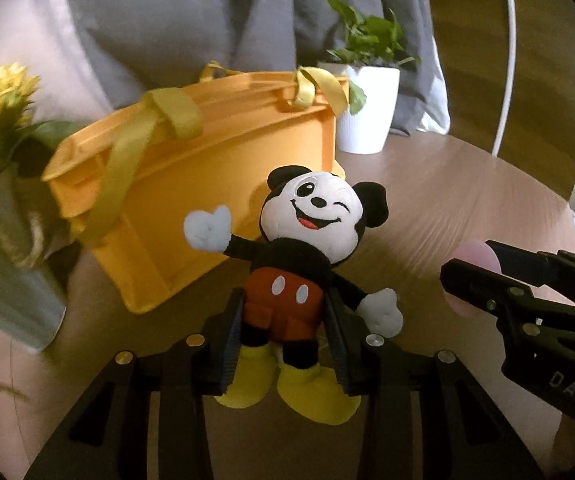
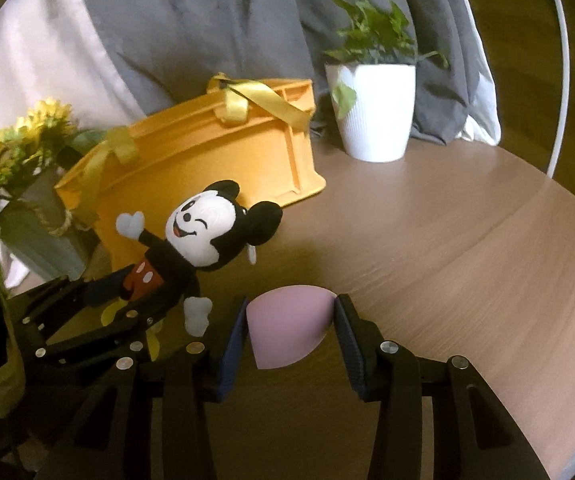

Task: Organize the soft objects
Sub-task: 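Lift and carry the Mickey plush and pink sponge with both tools over the crate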

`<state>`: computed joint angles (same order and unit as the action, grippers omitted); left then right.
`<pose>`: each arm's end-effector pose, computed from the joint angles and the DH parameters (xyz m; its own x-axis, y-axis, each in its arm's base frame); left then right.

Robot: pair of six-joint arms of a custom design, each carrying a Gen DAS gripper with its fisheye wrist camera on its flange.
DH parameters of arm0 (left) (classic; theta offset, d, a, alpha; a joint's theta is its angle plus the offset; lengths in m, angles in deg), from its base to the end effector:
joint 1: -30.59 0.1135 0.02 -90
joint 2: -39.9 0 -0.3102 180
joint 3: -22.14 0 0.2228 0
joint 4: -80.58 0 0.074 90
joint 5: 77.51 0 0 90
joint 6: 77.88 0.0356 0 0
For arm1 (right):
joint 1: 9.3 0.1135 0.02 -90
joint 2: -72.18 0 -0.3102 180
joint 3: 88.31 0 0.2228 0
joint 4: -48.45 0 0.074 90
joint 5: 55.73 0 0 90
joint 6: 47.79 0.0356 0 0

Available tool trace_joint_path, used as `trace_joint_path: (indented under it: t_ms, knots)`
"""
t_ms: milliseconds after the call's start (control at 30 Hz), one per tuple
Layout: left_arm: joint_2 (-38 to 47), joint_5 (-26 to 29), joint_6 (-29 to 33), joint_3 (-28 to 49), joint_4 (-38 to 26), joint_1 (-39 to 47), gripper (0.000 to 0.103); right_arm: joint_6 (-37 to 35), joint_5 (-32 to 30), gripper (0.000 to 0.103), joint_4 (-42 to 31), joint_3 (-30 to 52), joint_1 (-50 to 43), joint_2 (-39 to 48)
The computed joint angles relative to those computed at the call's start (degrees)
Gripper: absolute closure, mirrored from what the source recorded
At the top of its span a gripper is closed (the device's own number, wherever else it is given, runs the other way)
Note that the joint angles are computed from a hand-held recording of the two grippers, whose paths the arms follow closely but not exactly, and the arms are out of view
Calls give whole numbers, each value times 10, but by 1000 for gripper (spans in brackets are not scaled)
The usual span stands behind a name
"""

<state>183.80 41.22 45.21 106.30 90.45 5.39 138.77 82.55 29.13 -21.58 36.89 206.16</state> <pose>0.4005 -0.2074 0.0234 -0.2227 0.6339 -0.7406 0.9254 0.3765 0.0440 0.2458 0.2179 0.0337 -0.3674 0.5720 -0.7334 0.7378 0.6593 0.1446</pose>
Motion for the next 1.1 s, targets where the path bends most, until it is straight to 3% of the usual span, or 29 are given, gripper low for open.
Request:
trace_joint_path:
  t_ms: [300,600,833,1100]
  knots:
    - [-81,-46,-106,-151,125,-5,65,-12,27,58,23,-66,40,-58]
    - [-158,-109,-211,-267,209,-31,65,-44,51,58,44,-146,74,-141]
    - [-204,-177,-256,-325,264,-64,65,-120,69,58,103,-210,77,-210]
    - [-248,-233,-278,-341,278,-87,65,-244,77,58,227,-281,50,-274]
